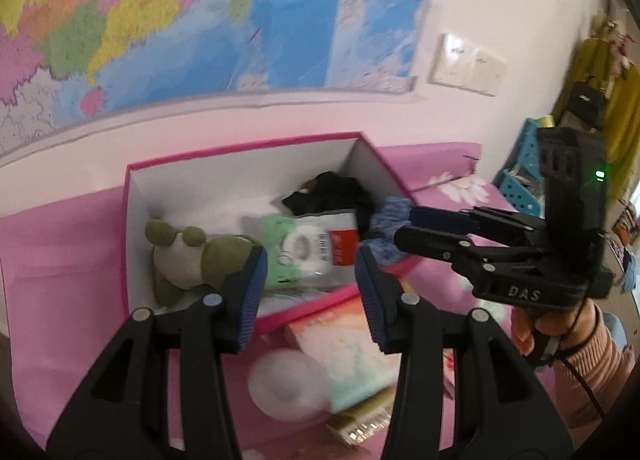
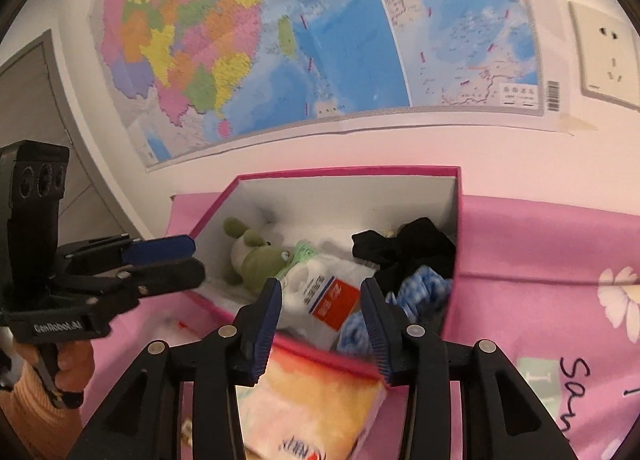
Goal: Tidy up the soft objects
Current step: 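Carry the wipe packet into the pink box and open the left gripper, then move the left gripper back and grasp the pink floral tissue pack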
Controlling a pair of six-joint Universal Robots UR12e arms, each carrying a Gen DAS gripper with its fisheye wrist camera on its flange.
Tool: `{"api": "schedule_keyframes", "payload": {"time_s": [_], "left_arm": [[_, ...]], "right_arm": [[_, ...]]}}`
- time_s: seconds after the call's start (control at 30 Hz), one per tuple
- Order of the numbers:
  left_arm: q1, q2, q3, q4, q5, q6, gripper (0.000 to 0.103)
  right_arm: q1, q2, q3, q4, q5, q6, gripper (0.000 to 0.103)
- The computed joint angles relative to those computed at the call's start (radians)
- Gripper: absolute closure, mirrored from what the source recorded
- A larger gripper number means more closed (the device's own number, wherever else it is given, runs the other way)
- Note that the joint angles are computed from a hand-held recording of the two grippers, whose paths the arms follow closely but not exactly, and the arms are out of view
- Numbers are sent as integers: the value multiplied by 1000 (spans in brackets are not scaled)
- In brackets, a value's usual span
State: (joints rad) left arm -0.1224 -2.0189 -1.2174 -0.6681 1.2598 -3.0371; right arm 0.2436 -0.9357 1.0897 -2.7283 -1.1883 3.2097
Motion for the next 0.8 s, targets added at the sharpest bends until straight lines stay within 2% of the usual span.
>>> {"api": "schedule_keyframes", "payload": {"time_s": [0.13, 0.27, 0.43, 0.6, 0.8], "left_arm": [[2, 43, -66, 60, -59, 35, 55], [1, 80, -128, 98, -106, 62, 54], [-14, 123, -211, 131, -108, 79, 54], [-18, 153, -273, 87, -184, 102, 54], [-30, 153, -300, -6, -202, 96, 54]], "right_arm": [[-13, -50, 88, -61, 32, 1, 55], [-27, -101, 179, -98, 62, 4, 54], [-38, -149, 278, -106, 76, 9, 53], [-44, -177, 348, -70, 59, 17, 53], [-49, -178, 375, -7, 36, 39, 53]]}}
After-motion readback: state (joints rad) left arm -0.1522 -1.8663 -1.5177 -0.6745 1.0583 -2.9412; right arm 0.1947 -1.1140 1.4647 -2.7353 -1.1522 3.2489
